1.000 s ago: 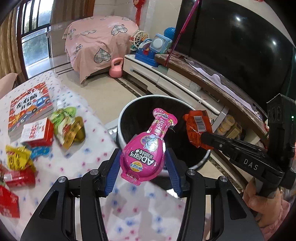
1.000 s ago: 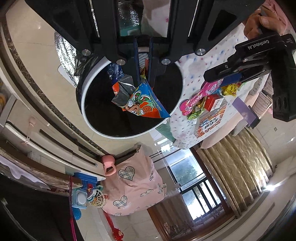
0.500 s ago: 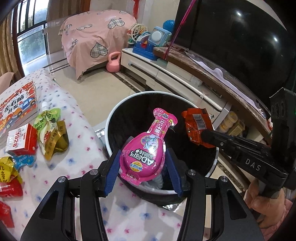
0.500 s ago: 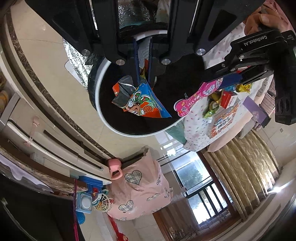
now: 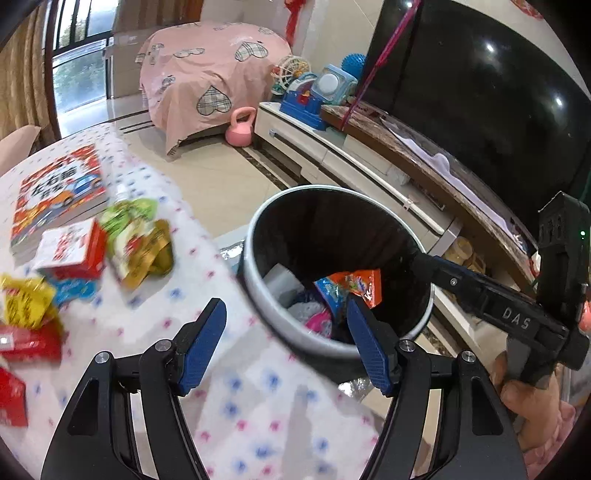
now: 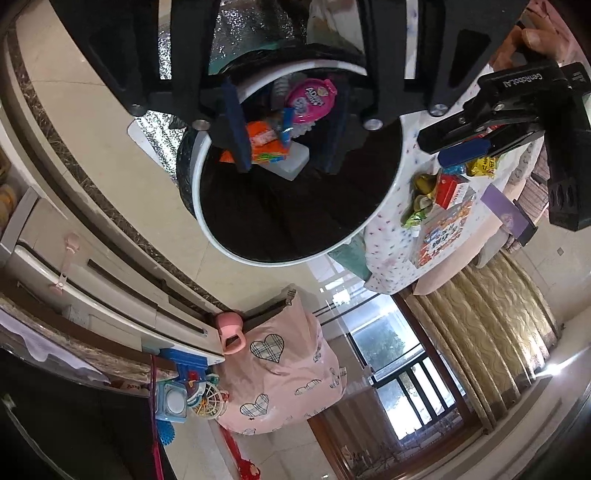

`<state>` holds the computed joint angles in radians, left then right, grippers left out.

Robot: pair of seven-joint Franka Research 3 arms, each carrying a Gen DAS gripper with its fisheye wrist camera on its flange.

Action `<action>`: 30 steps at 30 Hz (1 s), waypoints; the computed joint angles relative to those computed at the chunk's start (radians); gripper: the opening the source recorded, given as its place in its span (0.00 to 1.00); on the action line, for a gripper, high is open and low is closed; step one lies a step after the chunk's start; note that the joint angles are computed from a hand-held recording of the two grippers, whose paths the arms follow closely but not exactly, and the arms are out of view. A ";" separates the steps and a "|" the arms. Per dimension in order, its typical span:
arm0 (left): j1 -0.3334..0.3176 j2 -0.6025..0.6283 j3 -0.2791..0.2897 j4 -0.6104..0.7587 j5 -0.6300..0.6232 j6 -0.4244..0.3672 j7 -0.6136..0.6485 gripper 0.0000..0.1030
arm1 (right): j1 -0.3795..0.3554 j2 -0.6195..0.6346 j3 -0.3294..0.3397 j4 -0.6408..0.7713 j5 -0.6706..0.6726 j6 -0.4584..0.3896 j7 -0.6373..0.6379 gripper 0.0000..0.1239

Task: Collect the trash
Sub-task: 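Carry the wrapper and pink packet over the trash bin and open both tools, then move both open tools back over the table toward the red chip bag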

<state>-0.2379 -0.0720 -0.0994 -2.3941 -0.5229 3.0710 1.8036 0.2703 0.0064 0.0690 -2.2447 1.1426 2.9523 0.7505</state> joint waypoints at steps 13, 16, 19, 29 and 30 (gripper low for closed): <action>-0.086 -0.241 0.173 -0.306 -0.064 0.057 -0.011 0.68 | 0.124 -0.073 0.051 -0.061 0.322 0.079 -0.230 0.69; -0.052 -0.296 0.183 -0.370 -0.022 0.060 -0.058 0.68 | 0.154 -0.075 0.064 -0.066 0.351 0.089 -0.254 0.69; -0.023 -0.348 0.202 -0.429 0.011 0.064 -0.095 0.68 | 0.180 -0.066 0.078 -0.066 0.350 0.089 -0.249 0.69; 0.100 -0.461 0.232 -0.544 0.138 0.064 -0.208 0.68 | 0.245 -0.007 0.122 -0.036 0.265 0.086 -0.175 0.69; 0.106 -0.467 0.240 -0.549 0.150 0.064 -0.215 0.68 | 0.249 -0.002 0.125 -0.034 0.257 0.086 -0.168 0.69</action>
<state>-0.1322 -0.5386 0.1409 -2.9428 -0.3724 3.1346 1.5889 0.5190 0.0040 0.1937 -2.2782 1.3991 3.0383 0.5825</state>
